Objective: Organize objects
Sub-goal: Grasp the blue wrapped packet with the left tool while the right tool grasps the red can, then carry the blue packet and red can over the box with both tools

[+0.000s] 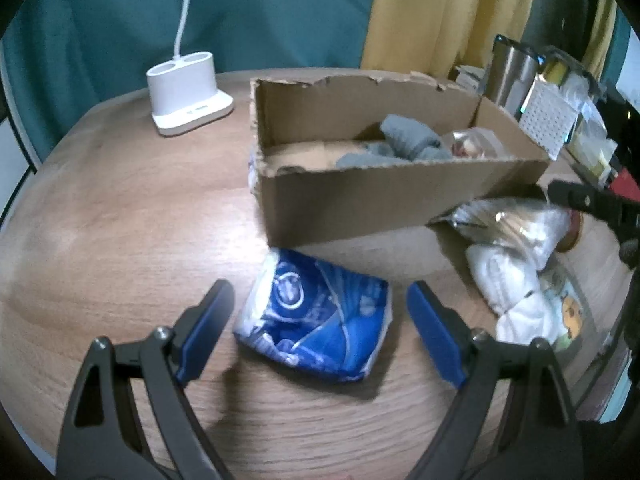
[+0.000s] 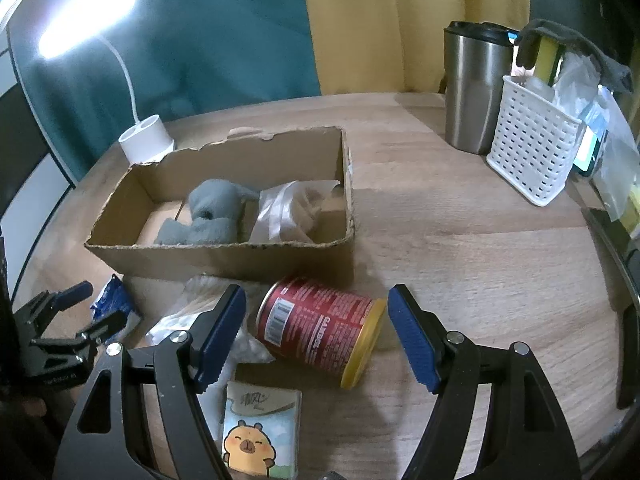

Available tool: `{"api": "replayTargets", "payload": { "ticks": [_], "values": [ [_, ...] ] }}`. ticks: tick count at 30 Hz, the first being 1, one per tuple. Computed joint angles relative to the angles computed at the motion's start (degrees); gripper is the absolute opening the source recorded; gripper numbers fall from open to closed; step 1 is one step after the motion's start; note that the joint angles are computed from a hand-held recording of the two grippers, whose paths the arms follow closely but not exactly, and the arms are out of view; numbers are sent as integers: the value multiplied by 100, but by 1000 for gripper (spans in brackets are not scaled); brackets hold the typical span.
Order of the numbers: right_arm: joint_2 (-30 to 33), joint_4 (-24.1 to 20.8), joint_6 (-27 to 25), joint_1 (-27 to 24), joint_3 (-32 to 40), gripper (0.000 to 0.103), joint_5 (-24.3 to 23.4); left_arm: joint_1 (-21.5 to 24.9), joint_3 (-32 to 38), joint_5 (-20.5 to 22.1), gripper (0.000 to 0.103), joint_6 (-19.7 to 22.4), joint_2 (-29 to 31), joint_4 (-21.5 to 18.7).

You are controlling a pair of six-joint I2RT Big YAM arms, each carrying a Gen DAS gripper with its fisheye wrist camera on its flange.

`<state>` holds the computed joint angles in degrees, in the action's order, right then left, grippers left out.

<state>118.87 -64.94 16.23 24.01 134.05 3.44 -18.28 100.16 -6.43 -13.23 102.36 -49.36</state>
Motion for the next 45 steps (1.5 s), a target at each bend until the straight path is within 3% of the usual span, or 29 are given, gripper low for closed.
{"api": "replayTargets", "payload": {
  "ticks": [9, 15, 17, 23, 45],
  "values": [
    [123, -128, -19, -11, 110, 77, 107, -51, 276, -176, 90, 171, 264, -396],
    [2, -57, 22, -68, -119, 77, 58, -34, 332, -148, 88, 199, 298, -453],
    [-45, 1, 32, -88, -214, 77, 29, -32, 296, -152, 81, 199, 265, -403],
    [-109, 82, 56, -115, -343, 78, -48, -19, 239, -35, 78, 115, 218, -318],
    [-579, 521, -208, -134, -852, 77, 90, -157, 150, 31, 78, -126, -262, 86]
  ]
}}
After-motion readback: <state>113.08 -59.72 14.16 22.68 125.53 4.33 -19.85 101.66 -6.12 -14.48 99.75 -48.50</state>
